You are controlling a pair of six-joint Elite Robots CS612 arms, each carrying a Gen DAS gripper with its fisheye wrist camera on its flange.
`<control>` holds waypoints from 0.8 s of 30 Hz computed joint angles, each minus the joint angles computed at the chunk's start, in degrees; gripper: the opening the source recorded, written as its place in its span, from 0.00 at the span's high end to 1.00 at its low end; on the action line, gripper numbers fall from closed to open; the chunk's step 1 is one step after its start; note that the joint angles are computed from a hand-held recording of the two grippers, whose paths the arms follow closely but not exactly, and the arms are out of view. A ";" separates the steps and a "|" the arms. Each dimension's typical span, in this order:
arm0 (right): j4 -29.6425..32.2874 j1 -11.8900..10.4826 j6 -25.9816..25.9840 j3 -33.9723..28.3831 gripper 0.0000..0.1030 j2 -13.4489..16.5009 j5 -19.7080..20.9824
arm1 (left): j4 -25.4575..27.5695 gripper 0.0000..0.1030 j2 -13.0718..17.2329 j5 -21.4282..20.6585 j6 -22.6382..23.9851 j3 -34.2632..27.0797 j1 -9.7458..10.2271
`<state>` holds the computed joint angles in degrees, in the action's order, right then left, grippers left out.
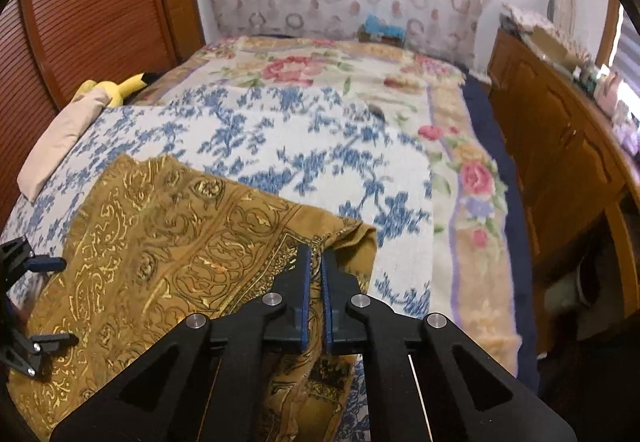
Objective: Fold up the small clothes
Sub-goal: 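Release the folded side with the left gripper and press the shirt flat, then grasp the folded shirt's end with the left gripper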
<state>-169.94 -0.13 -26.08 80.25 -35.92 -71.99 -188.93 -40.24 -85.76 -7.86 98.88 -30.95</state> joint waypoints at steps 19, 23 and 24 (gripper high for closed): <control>-6.30 -0.10 4.64 -0.07 0.84 -0.10 -2.71 | 0.08 0.21 0.01 0.58 0.18 0.04 -0.13; -1.62 0.16 3.63 -0.92 0.71 0.30 -2.50 | 0.07 0.20 0.00 0.61 0.16 0.08 -0.14; 0.46 0.22 3.79 -1.58 0.70 0.59 -2.46 | 0.06 0.20 0.01 0.53 0.16 0.09 -0.10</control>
